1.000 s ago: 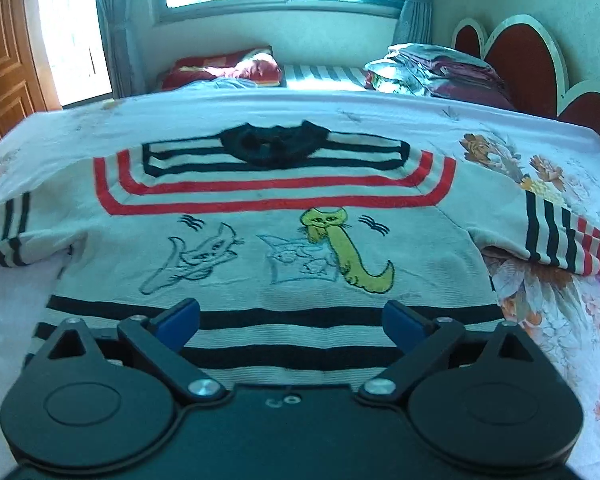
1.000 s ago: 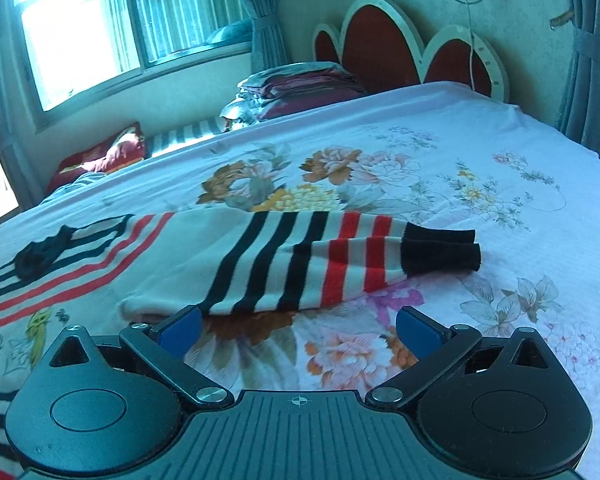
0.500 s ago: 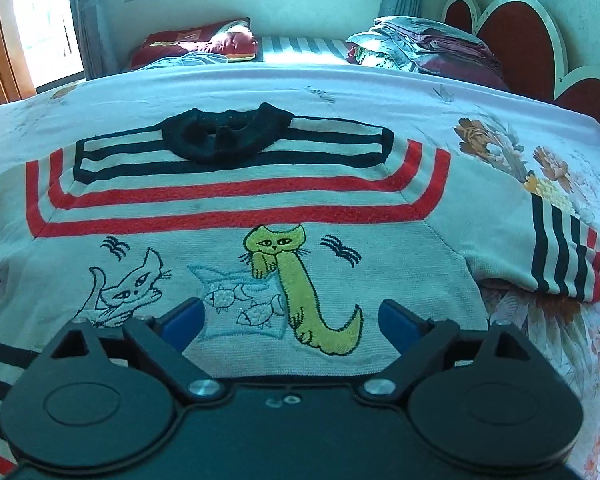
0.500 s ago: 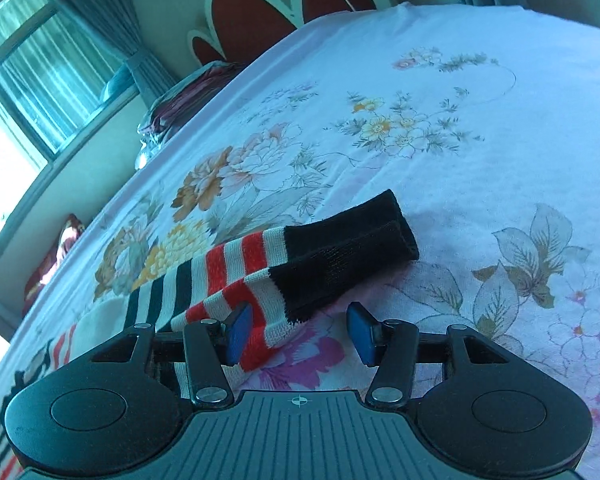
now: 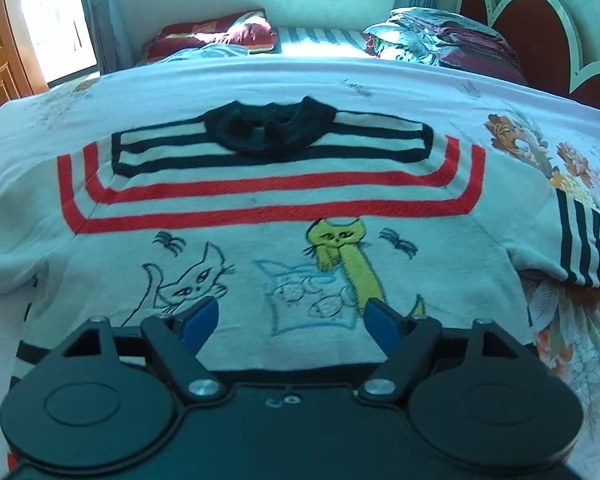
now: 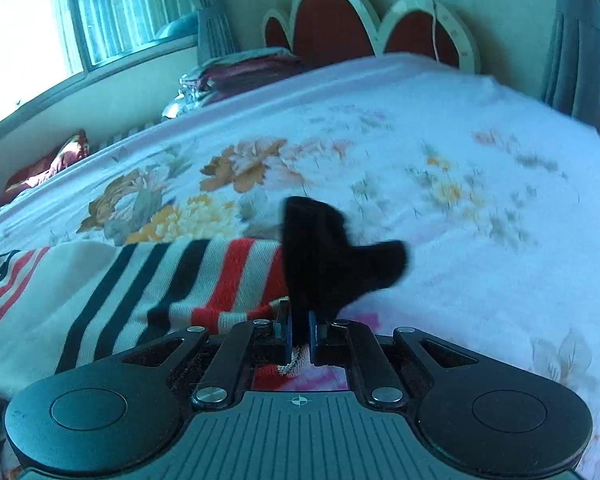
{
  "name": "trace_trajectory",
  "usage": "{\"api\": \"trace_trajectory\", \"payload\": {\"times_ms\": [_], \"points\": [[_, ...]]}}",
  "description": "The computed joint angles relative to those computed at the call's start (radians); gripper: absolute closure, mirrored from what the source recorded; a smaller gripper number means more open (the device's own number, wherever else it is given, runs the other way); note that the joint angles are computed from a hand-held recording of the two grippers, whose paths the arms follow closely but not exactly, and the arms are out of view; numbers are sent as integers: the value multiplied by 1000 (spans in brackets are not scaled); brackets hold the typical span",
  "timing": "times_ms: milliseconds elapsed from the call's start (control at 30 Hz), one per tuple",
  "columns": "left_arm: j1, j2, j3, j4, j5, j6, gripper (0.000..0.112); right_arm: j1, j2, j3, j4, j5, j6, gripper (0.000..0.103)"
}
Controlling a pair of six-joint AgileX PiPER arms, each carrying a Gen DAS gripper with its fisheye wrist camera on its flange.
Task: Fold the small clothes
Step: 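Carry the sleeve across the sweater body with the right tool and release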
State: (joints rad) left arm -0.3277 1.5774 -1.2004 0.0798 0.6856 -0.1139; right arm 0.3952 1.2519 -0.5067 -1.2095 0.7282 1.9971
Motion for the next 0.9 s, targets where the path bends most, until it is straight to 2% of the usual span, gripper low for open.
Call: {"api": "trace_trajectory", "payload": {"times_ms": [33, 200, 400, 467, 633, 800, 900], "points": [[29, -15, 15, -30, 0, 35, 37, 40, 8, -26, -20, 32, -2, 96], [157, -46, 73, -153, -24, 204, 40, 170, 79, -188, -19, -19, -39, 96], [286, 1, 37, -361, -34, 443, 43, 341, 350, -517, 15, -90, -130, 96], [327, 16, 19, -412, -24, 503, 44, 378, 457, -639, 61, -109, -184, 96], [454, 44, -7, -527, 4, 632, 44, 443, 699, -941, 211, -97, -393, 96], [568, 77, -26, -606, 50, 753, 44, 462, 858, -1156, 365, -99, -579, 96], [610, 103, -48, -645, 74, 808, 40, 467, 962, -1285, 474, -90, -689, 96]]}}
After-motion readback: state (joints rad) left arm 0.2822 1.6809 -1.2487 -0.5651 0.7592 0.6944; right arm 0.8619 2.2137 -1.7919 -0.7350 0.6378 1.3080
